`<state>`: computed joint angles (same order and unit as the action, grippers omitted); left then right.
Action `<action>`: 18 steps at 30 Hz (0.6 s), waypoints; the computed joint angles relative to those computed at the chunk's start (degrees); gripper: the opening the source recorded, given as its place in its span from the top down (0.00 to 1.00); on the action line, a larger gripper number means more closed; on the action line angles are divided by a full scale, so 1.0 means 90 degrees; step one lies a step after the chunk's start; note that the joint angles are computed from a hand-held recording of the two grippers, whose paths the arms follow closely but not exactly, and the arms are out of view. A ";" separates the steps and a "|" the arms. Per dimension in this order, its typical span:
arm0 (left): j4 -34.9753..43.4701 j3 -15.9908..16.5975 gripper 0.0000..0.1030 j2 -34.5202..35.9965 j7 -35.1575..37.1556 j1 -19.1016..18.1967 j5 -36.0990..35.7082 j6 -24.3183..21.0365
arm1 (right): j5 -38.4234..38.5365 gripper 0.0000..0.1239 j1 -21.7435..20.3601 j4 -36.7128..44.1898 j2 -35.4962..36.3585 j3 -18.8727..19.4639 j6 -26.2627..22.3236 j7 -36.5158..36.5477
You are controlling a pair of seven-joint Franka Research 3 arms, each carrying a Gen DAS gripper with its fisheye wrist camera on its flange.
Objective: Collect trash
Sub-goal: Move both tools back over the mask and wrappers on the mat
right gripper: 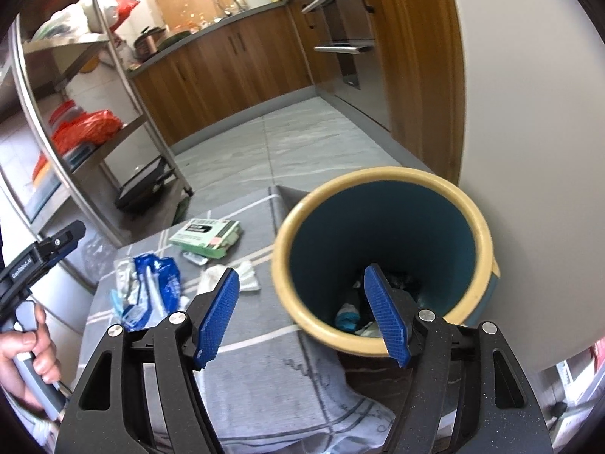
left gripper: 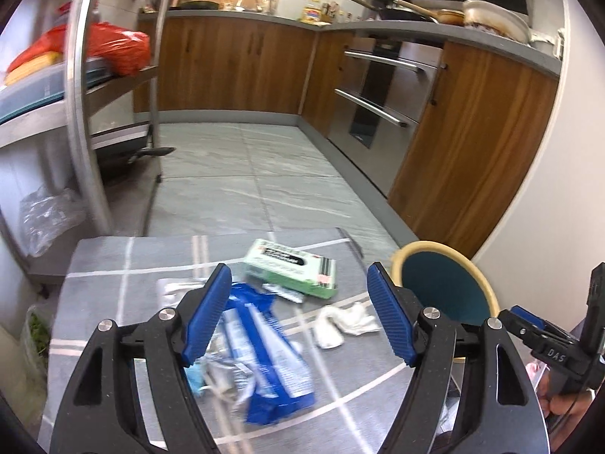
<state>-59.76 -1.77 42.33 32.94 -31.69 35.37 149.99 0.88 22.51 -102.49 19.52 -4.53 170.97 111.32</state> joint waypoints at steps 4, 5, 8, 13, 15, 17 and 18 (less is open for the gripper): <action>-0.0860 0.0188 0.29 -0.0523 -0.0562 0.0025 0.0288 0.0190 | 0.0013 0.43 0.0029 0.0083 0.0032 0.0086 -0.0041 -0.0110; -0.1088 0.0220 0.29 -0.0660 -0.0726 0.0046 0.0374 0.0235 | 0.0013 0.43 0.0047 0.0103 0.0043 0.0096 -0.0050 -0.0121; -0.1597 0.0231 0.29 -0.0967 -0.1088 0.0139 0.0616 0.0314 | 0.0042 0.42 0.0054 0.0176 0.0076 0.0154 -0.0091 -0.0219; -0.2230 0.0145 0.29 -0.1335 -0.1569 0.0368 0.0896 0.0384 | 0.0080 0.41 0.0094 0.0327 0.0160 0.0226 -0.0168 -0.0337; -0.2471 0.0113 0.29 -0.1472 -0.1741 0.0458 0.0983 0.0415 | 0.0074 0.41 0.0131 0.0357 0.0175 0.0224 -0.0191 -0.0363; -0.2663 0.0069 0.29 -0.1582 -0.1867 0.0543 0.1049 0.0425 | 0.0068 0.41 0.0162 0.0381 0.0190 0.0230 -0.0205 -0.0383; -0.2756 0.0052 0.29 -0.1635 -0.1927 0.0581 0.1084 0.0423 | 0.0071 0.41 0.0173 0.0408 0.0205 0.0234 -0.0222 -0.0392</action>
<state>-84.56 -1.30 27.62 15.59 -26.46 45.13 153.79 1.52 24.07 -98.81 21.37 -2.42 168.97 107.80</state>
